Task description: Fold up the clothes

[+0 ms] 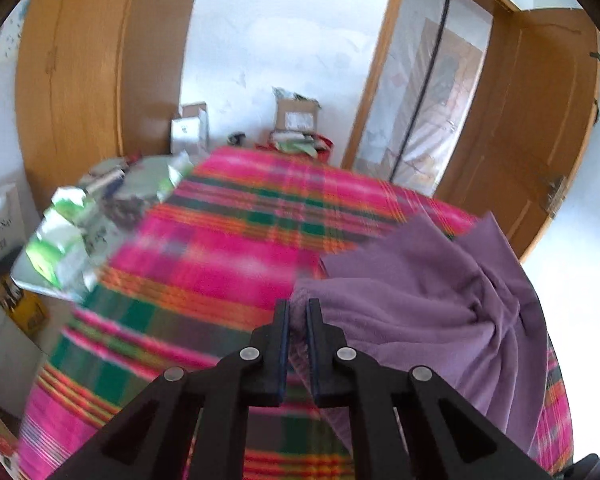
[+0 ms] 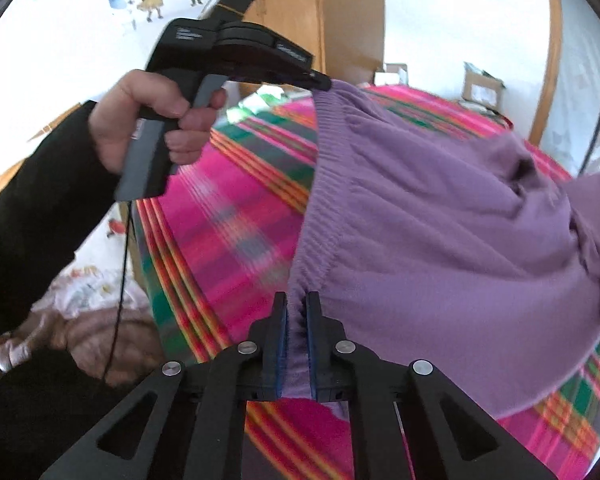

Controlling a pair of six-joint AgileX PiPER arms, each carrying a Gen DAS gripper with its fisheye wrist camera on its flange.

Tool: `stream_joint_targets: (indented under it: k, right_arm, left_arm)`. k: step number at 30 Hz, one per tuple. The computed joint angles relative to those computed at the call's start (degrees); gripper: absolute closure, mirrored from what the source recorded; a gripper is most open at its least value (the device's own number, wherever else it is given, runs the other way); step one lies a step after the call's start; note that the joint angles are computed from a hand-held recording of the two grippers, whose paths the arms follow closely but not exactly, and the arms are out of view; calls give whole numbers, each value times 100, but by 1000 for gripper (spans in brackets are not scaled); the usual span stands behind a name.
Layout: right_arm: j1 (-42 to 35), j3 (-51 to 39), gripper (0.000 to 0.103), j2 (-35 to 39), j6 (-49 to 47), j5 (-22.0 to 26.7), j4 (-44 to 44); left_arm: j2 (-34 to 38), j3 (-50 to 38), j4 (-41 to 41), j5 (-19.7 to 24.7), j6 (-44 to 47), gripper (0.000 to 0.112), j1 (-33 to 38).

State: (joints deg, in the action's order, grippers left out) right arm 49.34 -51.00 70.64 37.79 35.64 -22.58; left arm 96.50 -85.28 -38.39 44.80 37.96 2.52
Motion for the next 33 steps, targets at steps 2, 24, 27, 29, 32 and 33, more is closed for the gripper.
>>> stream_joint_targets:
  k: [2,24,27,29,32,33]
  right_arm:
    - [-119,-417,95,338,-338,-216,181]
    - [-2085,-1658,69,1141,-3424,-321,2350]
    - [-2285,-2154,69,1412,-3970,-129,2434]
    - [-2391,-2504,69,1634,-4280,5,2501]
    - [-2537,-3051,69,2027,-4561,238,2627]
    - [-2576,-3159,69,2102,-4620,282,2683]
  left_arm:
    - [244,-515,270,31,-323,104,47]
    - [-343,1046,-804,549,1125,95,1220]
    - [-758,1805,-1152,1063,1299,92,1459]
    - [-1048,2305,-1314,1280,1431,92,1547]
    - [-1310,2753,-1388,1501,1483,91,1521]
    - [-1394,2879,-1361,1455,1447,90,1450]
